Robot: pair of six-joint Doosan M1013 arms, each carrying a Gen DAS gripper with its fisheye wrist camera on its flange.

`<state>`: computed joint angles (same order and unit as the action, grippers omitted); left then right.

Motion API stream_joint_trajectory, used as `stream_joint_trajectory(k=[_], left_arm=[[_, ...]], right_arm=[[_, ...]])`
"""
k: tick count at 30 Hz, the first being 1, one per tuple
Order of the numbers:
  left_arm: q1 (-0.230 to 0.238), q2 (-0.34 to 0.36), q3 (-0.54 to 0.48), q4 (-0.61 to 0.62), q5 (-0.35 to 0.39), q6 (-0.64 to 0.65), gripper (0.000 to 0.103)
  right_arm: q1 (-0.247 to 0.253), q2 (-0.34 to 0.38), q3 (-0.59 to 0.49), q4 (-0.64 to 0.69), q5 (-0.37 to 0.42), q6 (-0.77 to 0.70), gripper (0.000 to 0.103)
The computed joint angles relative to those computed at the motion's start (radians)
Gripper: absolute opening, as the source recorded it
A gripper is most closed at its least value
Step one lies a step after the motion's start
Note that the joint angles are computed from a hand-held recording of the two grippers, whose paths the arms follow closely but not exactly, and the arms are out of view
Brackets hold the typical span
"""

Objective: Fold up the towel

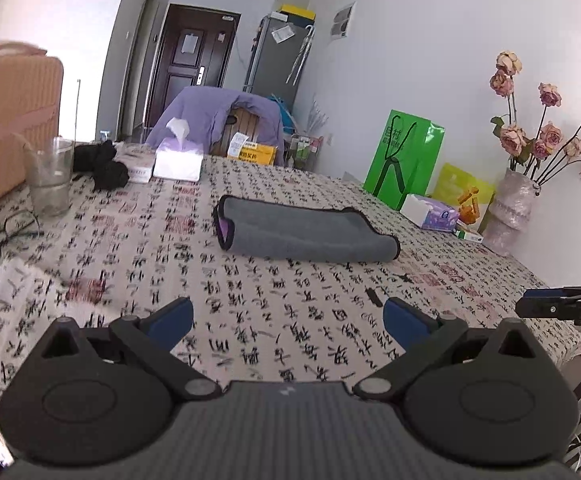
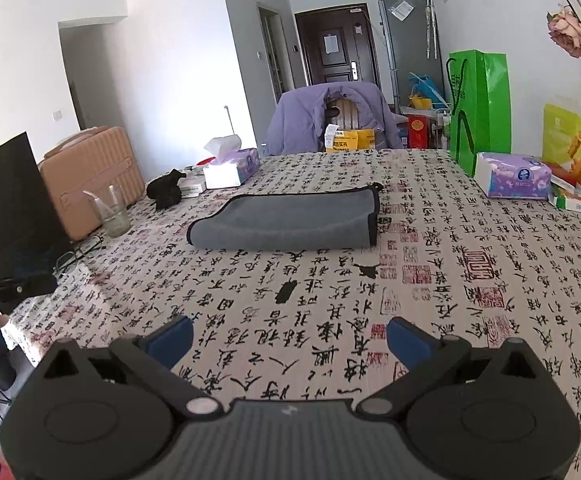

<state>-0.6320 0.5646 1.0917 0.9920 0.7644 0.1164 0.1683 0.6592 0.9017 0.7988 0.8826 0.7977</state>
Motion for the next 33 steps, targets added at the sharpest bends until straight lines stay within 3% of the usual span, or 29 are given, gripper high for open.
stream_joint_trajectory(k=[18,33], left_arm=[[-0.015,-0.008,0.031,-0.007,0.006,-0.032,0.103],[-0.019,-0.012,0.043,0.001,-0.001,-0.054,0.103]], right_arm=[[-0.011,-0.055,0.124,0.034,-0.05,-0.014,0.103],[-0.019,-0.072,0.162,0.047,-0.076,-0.004,0.103]])
